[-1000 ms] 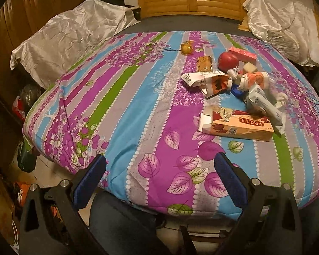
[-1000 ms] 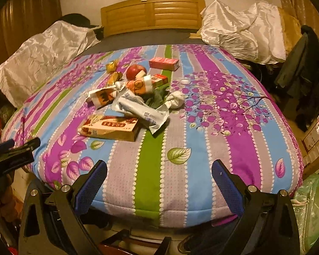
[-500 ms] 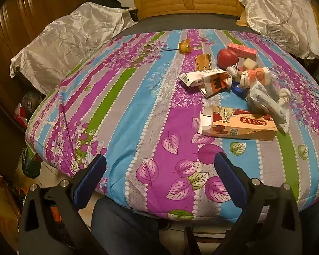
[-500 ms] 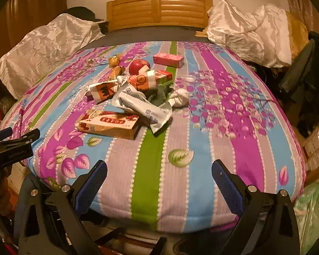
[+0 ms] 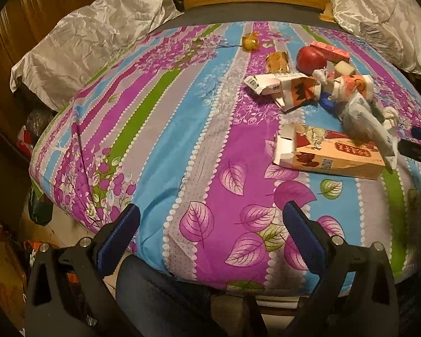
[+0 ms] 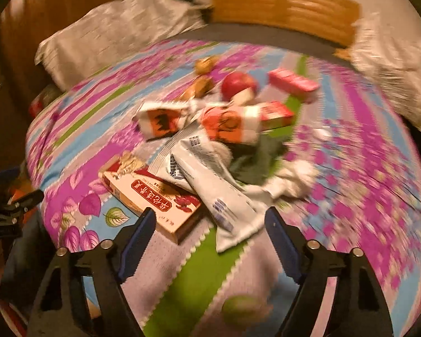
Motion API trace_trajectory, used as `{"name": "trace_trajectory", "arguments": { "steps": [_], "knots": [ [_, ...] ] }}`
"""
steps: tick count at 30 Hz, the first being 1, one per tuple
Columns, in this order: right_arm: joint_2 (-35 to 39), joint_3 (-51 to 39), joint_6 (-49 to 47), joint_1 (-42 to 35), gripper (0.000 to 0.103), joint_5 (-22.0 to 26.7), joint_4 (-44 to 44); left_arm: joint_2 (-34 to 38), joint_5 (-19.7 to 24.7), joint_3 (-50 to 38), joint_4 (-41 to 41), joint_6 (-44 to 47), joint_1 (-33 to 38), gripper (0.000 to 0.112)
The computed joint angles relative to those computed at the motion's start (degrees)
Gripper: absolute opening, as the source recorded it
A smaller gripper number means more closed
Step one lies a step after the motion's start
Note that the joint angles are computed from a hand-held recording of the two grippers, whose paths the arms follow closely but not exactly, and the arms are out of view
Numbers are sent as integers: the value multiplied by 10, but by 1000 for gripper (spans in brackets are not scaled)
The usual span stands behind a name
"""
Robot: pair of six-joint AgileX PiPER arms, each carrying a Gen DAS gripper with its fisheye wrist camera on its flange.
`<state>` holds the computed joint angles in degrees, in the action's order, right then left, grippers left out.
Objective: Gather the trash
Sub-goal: 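Grasp the white sachets with the right tool while the left tool approaches the red-and-white box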
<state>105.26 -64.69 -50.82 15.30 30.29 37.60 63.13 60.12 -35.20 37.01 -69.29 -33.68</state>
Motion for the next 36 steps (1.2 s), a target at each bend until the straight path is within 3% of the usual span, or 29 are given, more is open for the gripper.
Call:
{"name": "trace_trajectory", "arguments": {
  "steps": [5,9,11,12,15,18,21,24,28,30,33,36],
  "knots": [
    [128,-179,-29,-37,70,178,-1,18,-28,2,-3,18,33,98],
    [200,-275,-11,-41,70,243,-9,38,-51,0,-9,32,55,98],
    [230,-304,8,-48,60,277,-1,47,-57,-3,-11,36,60,98],
    [236,-308,10,-52,46,286,5,49,-58,-5,-10,35,60,98],
    [205,-246,-1,-49,40,262,23,51,-59,-9,-1,34,63,98],
    [136,-136,5,-40,34,206,48,53,-65,-9,1,40,71,98],
    [64,-24,7,-51,29,196,119,51,-64,-9,1,42,68,98],
    [-4,94,-32,-85,27,218,225,39,-57,-9,3,38,48,98],
    [-92,197,-29,-115,26,149,255,32,-58,-18,-7,42,22,98],
    [-141,229,1,-135,26,101,229,35,-62,-26,-10,40,3,98],
    [-204,239,139,-91,26,12,70,46,-69,-35,2,23,-40,98],
    [-212,243,242,-58,26,-18,-42,78,-92,-42,27,4,-71,98]
  ]
}}
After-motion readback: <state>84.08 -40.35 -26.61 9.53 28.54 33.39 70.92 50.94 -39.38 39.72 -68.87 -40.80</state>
